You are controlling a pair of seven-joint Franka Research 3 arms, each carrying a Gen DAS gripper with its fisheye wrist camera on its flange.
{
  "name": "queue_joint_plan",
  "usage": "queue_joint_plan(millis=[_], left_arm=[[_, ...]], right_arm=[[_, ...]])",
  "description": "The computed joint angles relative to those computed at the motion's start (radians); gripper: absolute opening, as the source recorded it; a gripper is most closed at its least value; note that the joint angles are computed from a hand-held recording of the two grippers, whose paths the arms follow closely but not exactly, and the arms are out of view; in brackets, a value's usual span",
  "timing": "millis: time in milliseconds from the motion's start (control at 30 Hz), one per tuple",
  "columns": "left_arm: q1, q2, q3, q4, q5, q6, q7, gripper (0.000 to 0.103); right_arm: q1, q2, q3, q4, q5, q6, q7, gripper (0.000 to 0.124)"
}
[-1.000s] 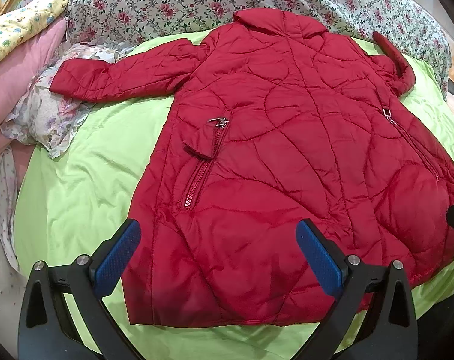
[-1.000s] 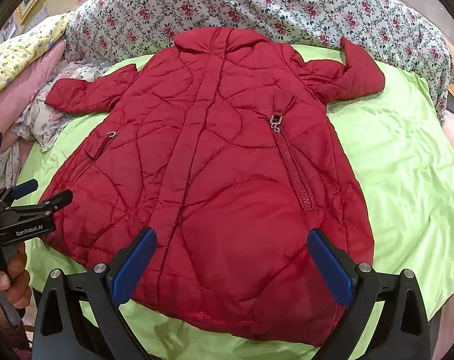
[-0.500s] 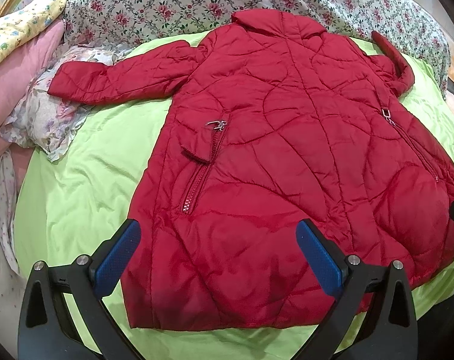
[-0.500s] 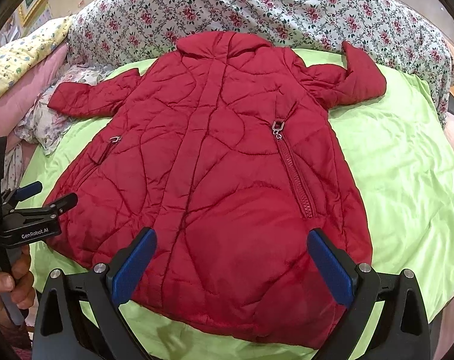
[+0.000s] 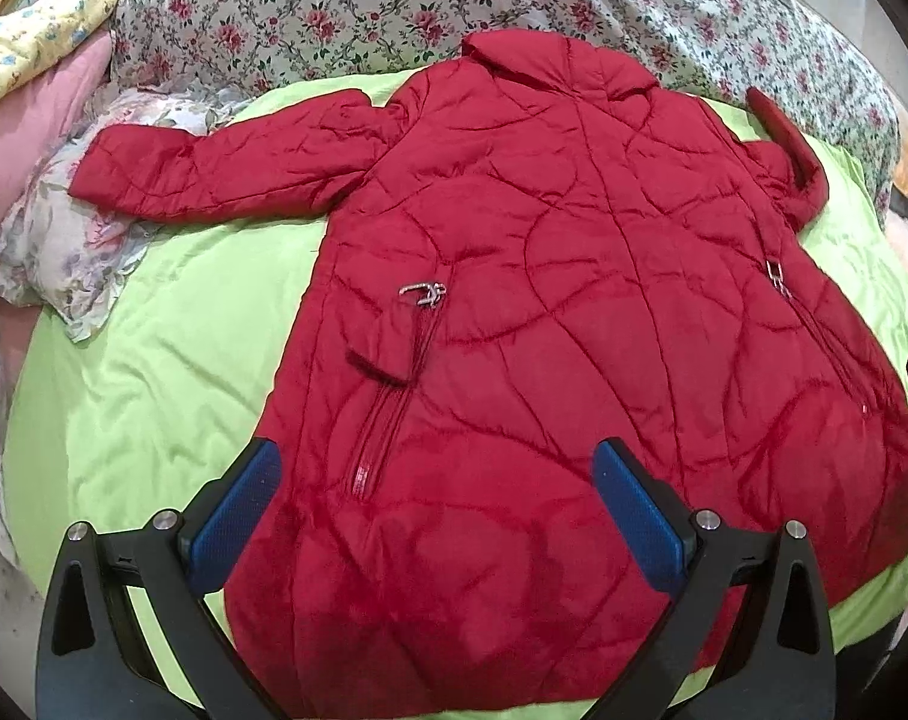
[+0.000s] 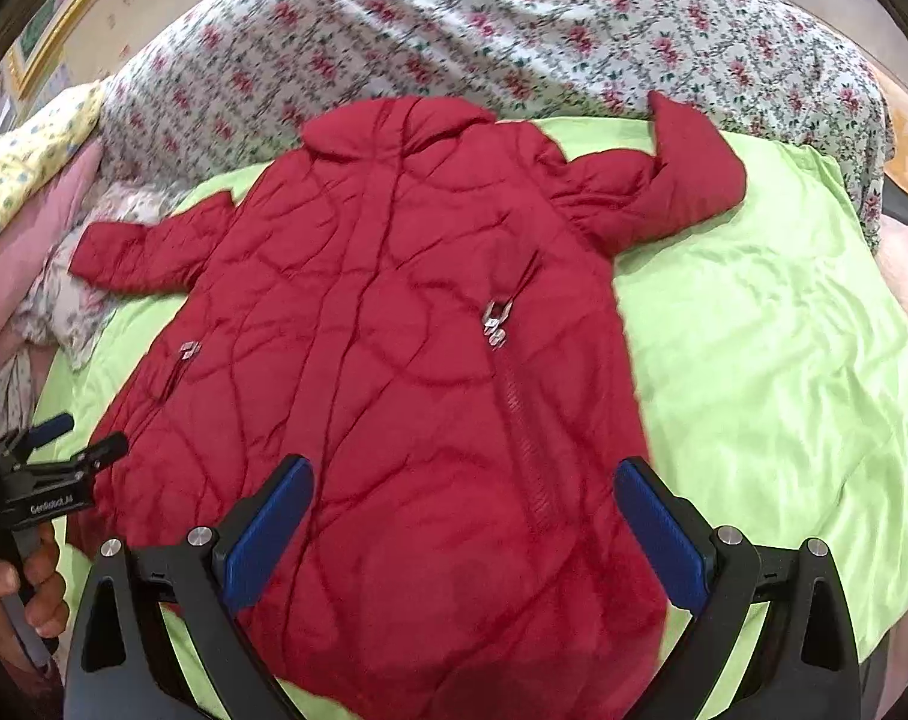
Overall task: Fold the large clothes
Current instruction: 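Move both grippers over the red coat toward its hood, then grasp the coat sleeve with the right gripper and lift it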
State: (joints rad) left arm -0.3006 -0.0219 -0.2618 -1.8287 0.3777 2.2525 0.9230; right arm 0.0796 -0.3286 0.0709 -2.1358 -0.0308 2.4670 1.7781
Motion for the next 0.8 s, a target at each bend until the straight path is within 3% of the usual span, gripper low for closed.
queue_joint_plan(millis=[167,433,800], left_arm=[[0.007,0.040,0.009,0.037,-0.018,0.020,0.006,0.103],[0.012,0.109,0.021,0.111,-0.021,0.020,0.012,0.103],[0.011,0.189,0.035,0.188,-0.031,0.023,0.022,0.103]], right_arm=[[-0.028,0.053,-0.012,0.052,-0.043,0.019,0.011,0.101],[-0.056,0.190,-0.079,0.179,-0.001,0.060,0.000,0.101],[-0.084,0.535,-0.162,0.584,0.034,0.026,-0.011,0.099]])
